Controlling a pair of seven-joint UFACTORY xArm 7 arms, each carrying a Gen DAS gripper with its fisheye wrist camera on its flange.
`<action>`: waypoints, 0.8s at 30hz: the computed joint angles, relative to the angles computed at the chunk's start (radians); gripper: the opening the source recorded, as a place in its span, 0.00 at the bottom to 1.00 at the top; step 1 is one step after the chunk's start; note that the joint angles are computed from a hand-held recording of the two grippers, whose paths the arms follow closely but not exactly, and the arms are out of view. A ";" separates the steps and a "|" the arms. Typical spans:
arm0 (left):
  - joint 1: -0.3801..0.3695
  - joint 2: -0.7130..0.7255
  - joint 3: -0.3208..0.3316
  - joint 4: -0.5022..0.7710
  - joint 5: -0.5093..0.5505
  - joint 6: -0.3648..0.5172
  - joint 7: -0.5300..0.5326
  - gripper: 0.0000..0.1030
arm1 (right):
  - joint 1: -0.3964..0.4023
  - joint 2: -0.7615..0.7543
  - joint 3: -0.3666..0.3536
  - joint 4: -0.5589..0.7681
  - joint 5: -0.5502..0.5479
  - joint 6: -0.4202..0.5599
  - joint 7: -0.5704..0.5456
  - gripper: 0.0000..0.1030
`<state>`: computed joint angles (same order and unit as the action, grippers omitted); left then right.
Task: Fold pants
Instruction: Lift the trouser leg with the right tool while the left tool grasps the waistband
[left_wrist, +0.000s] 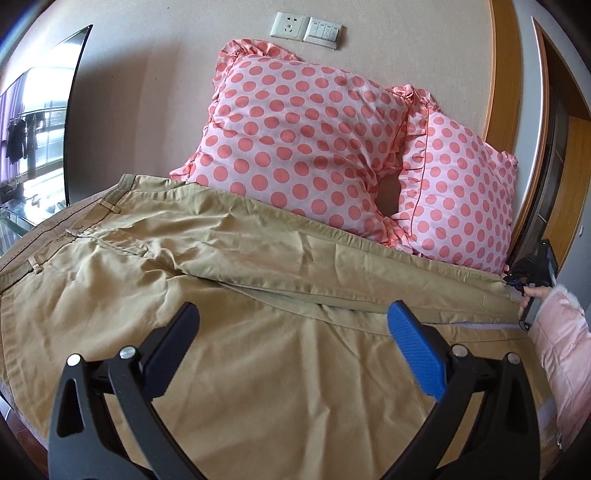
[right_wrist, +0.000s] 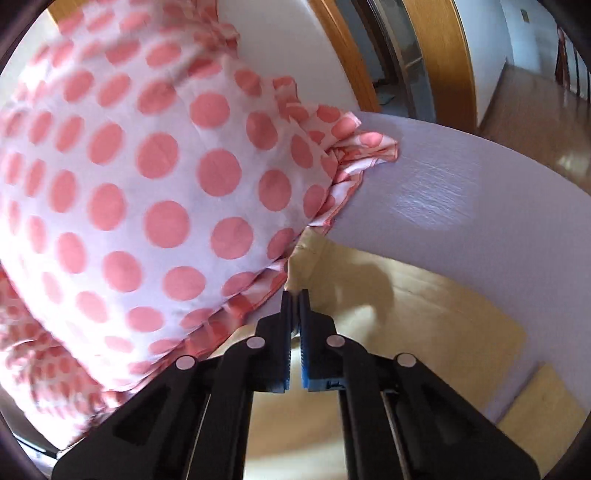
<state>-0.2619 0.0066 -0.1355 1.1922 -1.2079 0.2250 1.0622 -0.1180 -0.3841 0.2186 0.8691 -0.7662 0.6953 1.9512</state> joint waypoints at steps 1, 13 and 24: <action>0.002 -0.001 0.002 0.006 -0.013 0.005 0.012 0.98 | 0.008 -0.090 0.025 -0.068 -0.029 -0.020 0.055 0.04; 0.092 0.234 0.022 0.362 0.268 0.137 -0.343 0.98 | 0.169 -0.616 0.329 -0.369 0.284 0.112 0.246 0.09; 0.104 0.580 0.092 0.866 0.756 0.449 -0.836 0.98 | 0.125 -0.642 0.314 -0.446 0.369 -0.015 0.240 0.02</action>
<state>-0.1582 0.5863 -0.0430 2.0584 -0.4514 0.6744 0.2257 0.0070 -1.0257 0.5323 0.4230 -0.3974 0.6805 2.1912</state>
